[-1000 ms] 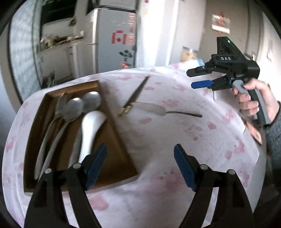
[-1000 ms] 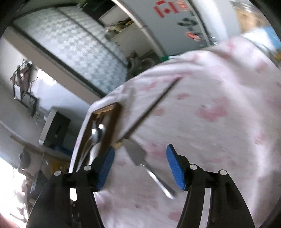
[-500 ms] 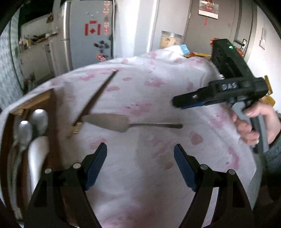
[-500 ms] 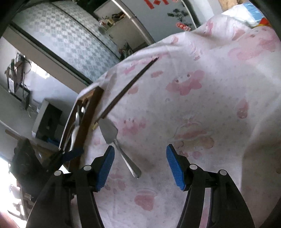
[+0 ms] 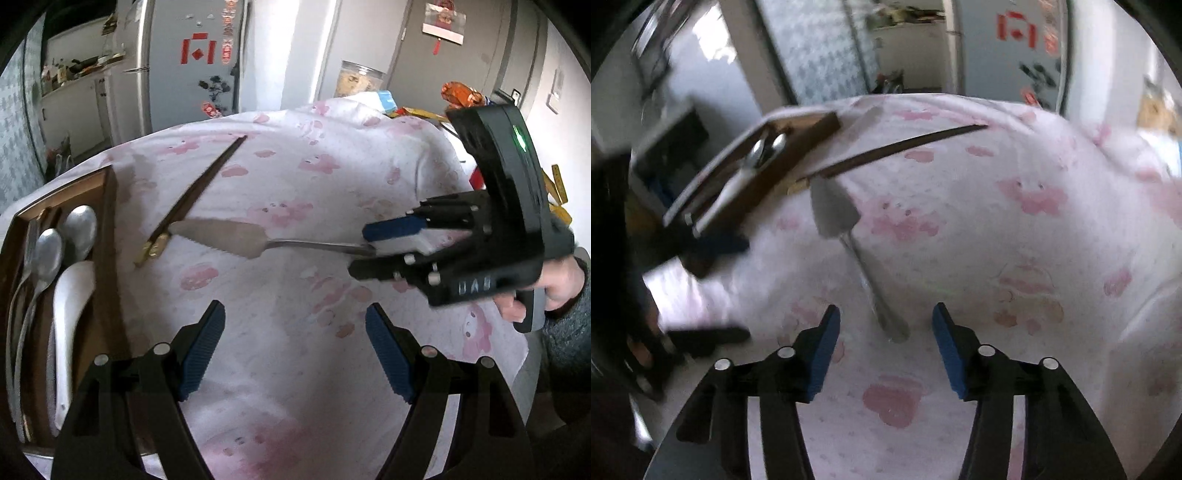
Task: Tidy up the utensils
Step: 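Move the right gripper to the cake server and close on its handle, then close the left gripper on the serrated knife blade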
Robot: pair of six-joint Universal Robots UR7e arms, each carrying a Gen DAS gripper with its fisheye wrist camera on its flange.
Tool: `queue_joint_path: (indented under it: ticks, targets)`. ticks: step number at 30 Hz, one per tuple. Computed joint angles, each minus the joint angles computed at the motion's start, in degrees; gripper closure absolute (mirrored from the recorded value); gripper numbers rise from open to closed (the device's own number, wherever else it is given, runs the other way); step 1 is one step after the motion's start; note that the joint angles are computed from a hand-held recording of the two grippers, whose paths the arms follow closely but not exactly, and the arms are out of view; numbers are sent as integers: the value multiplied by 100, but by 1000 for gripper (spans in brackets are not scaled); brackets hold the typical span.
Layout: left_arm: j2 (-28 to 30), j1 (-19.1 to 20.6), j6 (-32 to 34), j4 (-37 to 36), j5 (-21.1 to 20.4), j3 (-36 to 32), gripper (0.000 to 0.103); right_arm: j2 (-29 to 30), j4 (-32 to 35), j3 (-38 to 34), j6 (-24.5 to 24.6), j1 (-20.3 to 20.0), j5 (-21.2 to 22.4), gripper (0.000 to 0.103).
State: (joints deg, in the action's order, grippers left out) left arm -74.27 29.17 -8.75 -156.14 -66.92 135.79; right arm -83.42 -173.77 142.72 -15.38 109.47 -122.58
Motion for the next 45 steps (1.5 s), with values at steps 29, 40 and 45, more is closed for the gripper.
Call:
queue_joint_path:
  ticks: [29, 40, 45]
  targets:
    - [518, 372, -893, 130, -362, -480, 22, -774, 111, 682, 229, 33, 1219, 90]
    - [583, 428, -1037, 104, -163, -565, 57, -553, -120, 787, 251, 504, 872, 88]
    - [527, 490, -1027, 125, -343, -552, 65, -578, -139, 877, 257, 301, 1163, 87]
